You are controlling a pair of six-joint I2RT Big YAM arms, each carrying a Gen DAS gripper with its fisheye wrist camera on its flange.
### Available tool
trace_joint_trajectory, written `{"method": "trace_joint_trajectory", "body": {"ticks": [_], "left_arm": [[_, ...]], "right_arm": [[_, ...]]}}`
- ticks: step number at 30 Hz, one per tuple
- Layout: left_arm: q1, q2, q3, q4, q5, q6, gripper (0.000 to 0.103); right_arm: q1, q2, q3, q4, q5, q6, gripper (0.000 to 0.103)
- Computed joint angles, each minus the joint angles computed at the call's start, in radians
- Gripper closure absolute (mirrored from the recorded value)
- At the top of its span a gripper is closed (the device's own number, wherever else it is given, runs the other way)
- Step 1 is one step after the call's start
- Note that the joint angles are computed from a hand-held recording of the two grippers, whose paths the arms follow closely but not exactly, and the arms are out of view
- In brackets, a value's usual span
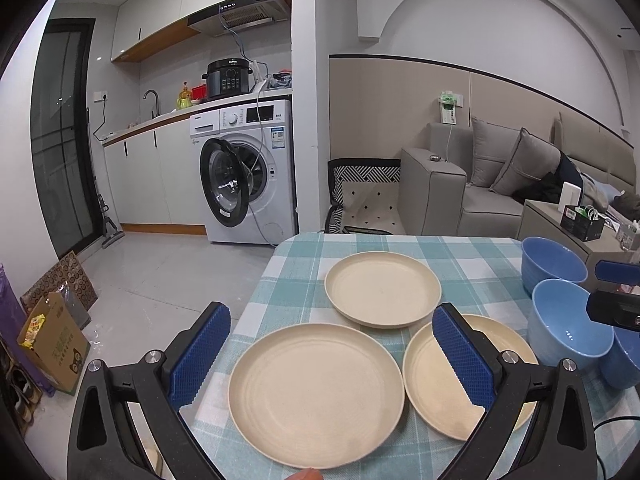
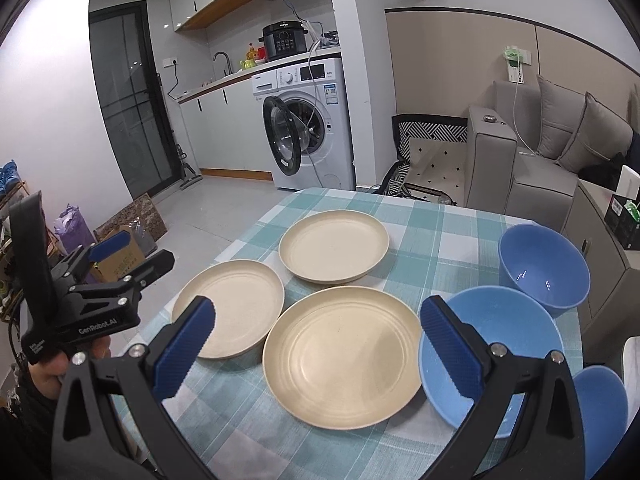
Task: Organize plates and bowls
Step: 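Move both grippers toward the cream plates on the table, then close the left gripper on a cream plate rim while the right gripper grips another plate rim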
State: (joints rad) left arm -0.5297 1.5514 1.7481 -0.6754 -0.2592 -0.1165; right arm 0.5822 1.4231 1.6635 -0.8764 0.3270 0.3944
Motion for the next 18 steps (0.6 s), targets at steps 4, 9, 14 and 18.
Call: {"method": "trace_joint_trajectory", "body": {"ticks": [4,9,14,18], "left_arm": [[0.019,0.065,0.079,-0.040,0.013,0.019,0.000],[0.037,0.149,0.178,-0.083,0.035,0.028,0.000],[0.055,0.238,0.296,-0.143,0.059,0.035,0.000],[0.069,0.298,0.379,-0.187,0.085,0.036,0.000]], "right_arm": [[-0.022,0.050,0.055,-0.022,-0.027,-0.004,0.000],[-0.047,0.111,0.112,-0.044,-0.054,-0.004,0.000],[-0.070,0.178,0.185,-0.072,-0.082,-0.002,0.000],[-0.089,0.231,0.246,-0.099,-0.097,0.011,0.000]]}}
